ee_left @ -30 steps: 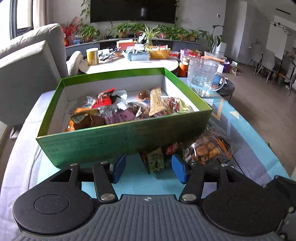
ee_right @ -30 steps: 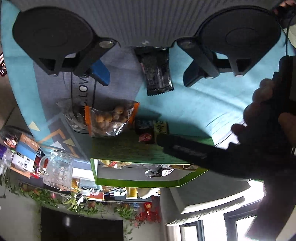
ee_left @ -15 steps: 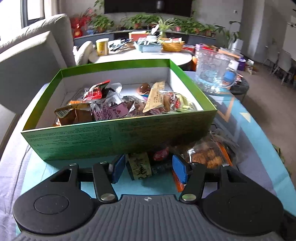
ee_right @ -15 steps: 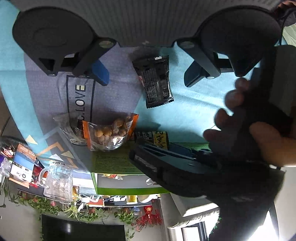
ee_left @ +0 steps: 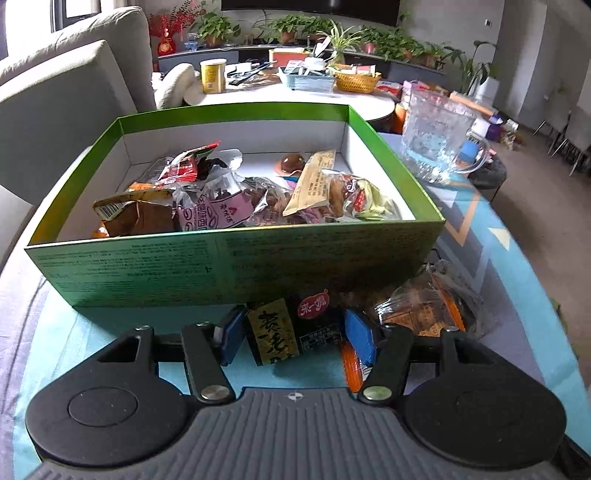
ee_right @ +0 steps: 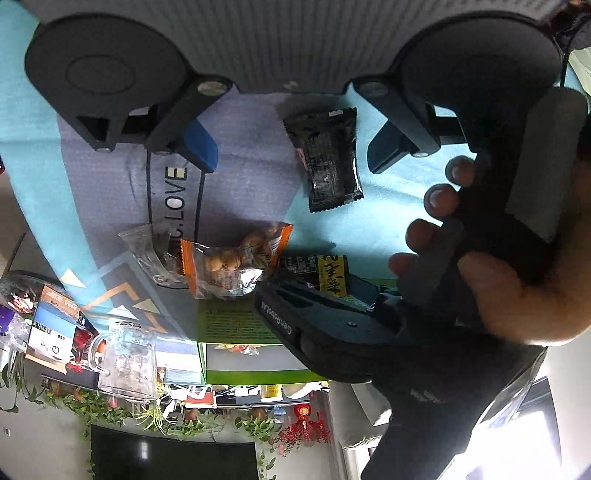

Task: Organize snacks
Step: 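Grasp the black chocolate bar with the right gripper while the left grasps the red spicy bag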

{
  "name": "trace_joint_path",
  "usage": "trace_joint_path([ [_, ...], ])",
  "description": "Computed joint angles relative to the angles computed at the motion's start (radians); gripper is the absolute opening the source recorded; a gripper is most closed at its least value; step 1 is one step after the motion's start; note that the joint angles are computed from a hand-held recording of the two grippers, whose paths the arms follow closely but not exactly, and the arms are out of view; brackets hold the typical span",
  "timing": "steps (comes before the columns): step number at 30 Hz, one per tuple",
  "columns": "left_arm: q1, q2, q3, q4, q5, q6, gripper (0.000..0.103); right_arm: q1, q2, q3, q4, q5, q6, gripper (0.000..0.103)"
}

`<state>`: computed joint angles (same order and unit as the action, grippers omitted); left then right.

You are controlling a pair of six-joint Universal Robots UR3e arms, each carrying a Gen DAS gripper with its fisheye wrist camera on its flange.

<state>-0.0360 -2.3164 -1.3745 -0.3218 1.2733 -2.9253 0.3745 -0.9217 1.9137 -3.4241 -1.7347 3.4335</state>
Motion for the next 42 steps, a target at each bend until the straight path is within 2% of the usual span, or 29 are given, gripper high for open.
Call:
trace_joint_path([
  [2, 0.014, 0.009, -0.012, 0.001, -0.021, 0.012, 0.035, 0.002, -0.001, 0.003, -0.003, 0.004, -0.008, 0.052],
  [6, 0.065, 0.044, -0.044, -0.023, -0.109, 0.055, 0.020, 0.032, 0.012, -0.027, 0.029, -0.044, -0.038, 0.051],
  [8, 0.081, 0.061, -0.062, -0.026, -0.138, 0.071, 0.017, 0.054, 0.020, -0.055, 0.059, -0.088, -0.071, 0.051],
  [10, 0.095, 0.082, -0.097, 0.002, -0.150, 0.090, 0.017, 0.044, 0.005, -0.047, 0.060, -0.055, -0.081, 0.051],
  [11, 0.102, 0.090, -0.110, 0.011, -0.159, 0.096, 0.017, 0.047, -0.001, -0.054, 0.080, -0.062, -0.080, 0.040],
  [13, 0.128, 0.109, -0.132, 0.006, -0.201, 0.115, 0.017, 0.048, -0.008, -0.052, 0.088, -0.072, -0.080, 0.037],
  [19, 0.196, 0.150, -0.182, -0.018, -0.236, 0.191, 0.018, 0.035, -0.031, -0.022, 0.080, -0.061, -0.043, 0.037],
  [22, 0.223, 0.153, -0.182, -0.050, -0.211, 0.180, 0.029, 0.021, -0.028, -0.032, 0.089, -0.043, -0.041, 0.037],
  [24, 0.241, 0.167, -0.200, -0.066, -0.230, 0.175, 0.039, 0.015, -0.029, -0.033, 0.097, -0.034, -0.032, 0.038],
  [26, 0.244, 0.181, -0.206, -0.099, -0.252, 0.179, 0.045, 0.017, -0.023, -0.040, 0.103, -0.044, -0.030, 0.038],
  [30, 0.199, 0.186, -0.203, -0.113, -0.256, 0.178, 0.047, 0.031, -0.030, -0.044, 0.130, -0.093, -0.015, 0.037],
  [37, 0.070, 0.085, -0.109, -0.023, -0.123, 0.058, 0.047, 0.021, -0.057, 0.002, 0.124, -0.111, 0.010, 0.037],
  [38, 0.065, 0.068, -0.094, -0.015, -0.117, 0.057, 0.046, 0.019, -0.060, 0.009, 0.118, -0.108, 0.011, 0.037],
  [39, 0.069, 0.057, -0.086, -0.010, -0.129, 0.061, 0.038, 0.017, -0.061, 0.015, 0.110, -0.104, 0.013, 0.037],
  [40, 0.076, 0.049, -0.087, -0.001, -0.149, 0.067, 0.027, 0.014, -0.062, 0.021, 0.102, -0.099, 0.014, 0.037],
  [41, 0.076, 0.042, -0.082, 0.005, -0.143, 0.074, 0.010, 0.011, -0.062, 0.027, 0.093, -0.094, 0.015, 0.037],
  [42, 0.083, 0.038, -0.081, 0.009, -0.149, 0.094, 0.008, 0.010, -0.061, 0.026, 0.091, -0.094, 0.016, 0.037],
])
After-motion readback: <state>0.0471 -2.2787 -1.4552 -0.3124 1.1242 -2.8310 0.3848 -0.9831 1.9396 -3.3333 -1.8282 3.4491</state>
